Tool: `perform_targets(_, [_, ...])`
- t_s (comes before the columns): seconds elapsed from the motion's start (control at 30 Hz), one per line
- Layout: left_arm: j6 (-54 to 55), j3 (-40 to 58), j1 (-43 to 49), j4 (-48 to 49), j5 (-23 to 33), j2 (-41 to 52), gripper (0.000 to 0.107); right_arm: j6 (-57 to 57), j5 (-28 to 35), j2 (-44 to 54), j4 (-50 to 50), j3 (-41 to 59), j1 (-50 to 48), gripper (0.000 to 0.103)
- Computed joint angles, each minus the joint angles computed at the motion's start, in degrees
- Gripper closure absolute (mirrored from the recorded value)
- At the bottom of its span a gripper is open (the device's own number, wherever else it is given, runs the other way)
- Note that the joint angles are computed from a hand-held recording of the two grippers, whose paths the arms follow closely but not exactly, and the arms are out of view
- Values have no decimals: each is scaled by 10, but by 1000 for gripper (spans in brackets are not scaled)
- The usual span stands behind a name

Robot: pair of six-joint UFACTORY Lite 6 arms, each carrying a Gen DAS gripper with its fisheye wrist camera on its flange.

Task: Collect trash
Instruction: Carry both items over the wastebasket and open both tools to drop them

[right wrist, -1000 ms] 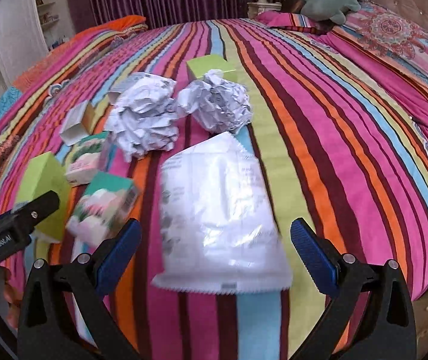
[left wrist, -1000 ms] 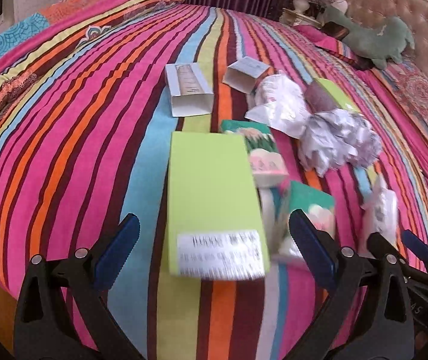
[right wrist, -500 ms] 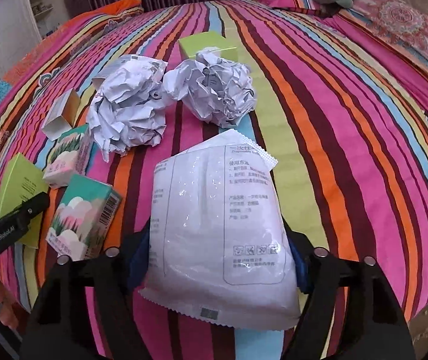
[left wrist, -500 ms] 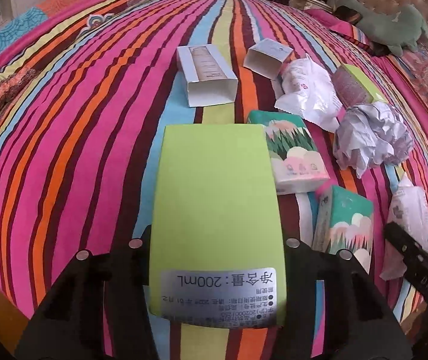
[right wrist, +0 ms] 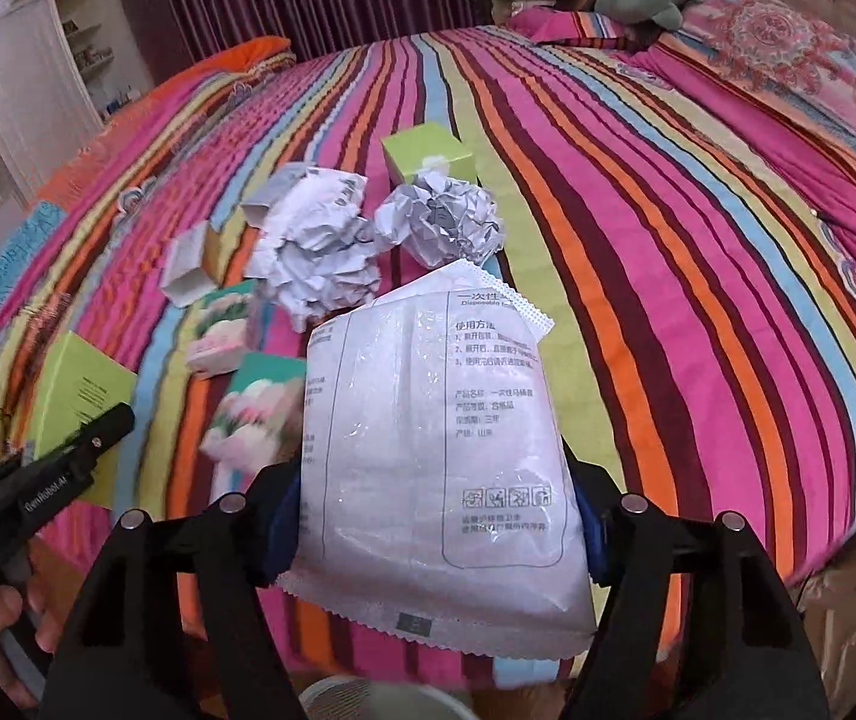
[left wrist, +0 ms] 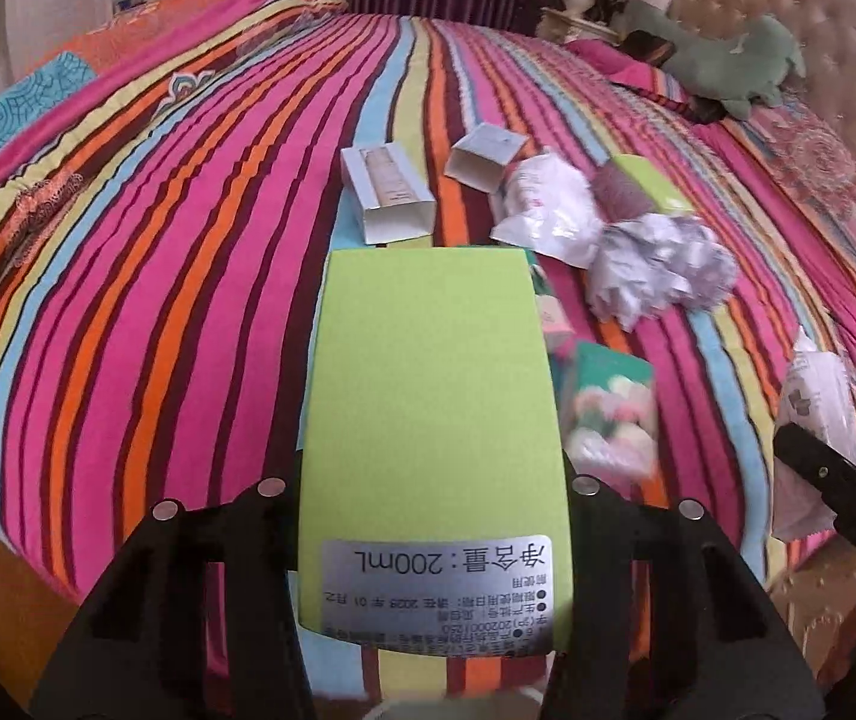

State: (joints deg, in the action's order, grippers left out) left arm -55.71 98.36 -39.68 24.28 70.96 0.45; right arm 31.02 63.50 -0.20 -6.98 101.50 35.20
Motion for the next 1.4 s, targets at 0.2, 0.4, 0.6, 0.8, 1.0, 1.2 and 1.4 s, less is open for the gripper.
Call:
perform_targets(0.2, [-67,-42,-146,53,77,-80,59,88,20,-96,-16,-65,82,36])
perform_targets(0.4, [-232,-167,-349,53,140,-175,59,263,53,-201,-71,-182,238,36])
perform_targets(0.6, [-397,-365,-457,-40,37,-245,59,402,-10,-276,-22,-370,342,36])
perform_targets(0.8, [-305,-519,-381,-234,-146,-249,59,346,-114,-308,169,-531,291,36])
perform_targets(1.0, [-141,-618,-304,-425,-258,-202,59,196,-150,-314,384,-675,176,36])
perform_targets(1.2, [-3,-662,-258,-545,-287,-156,59,90,-152,-208,459,-679,130,36])
perform_targets(1.4, [91,-671,-277,-652,-327,-76,58,67,-154,-124,471,-657,142,35])
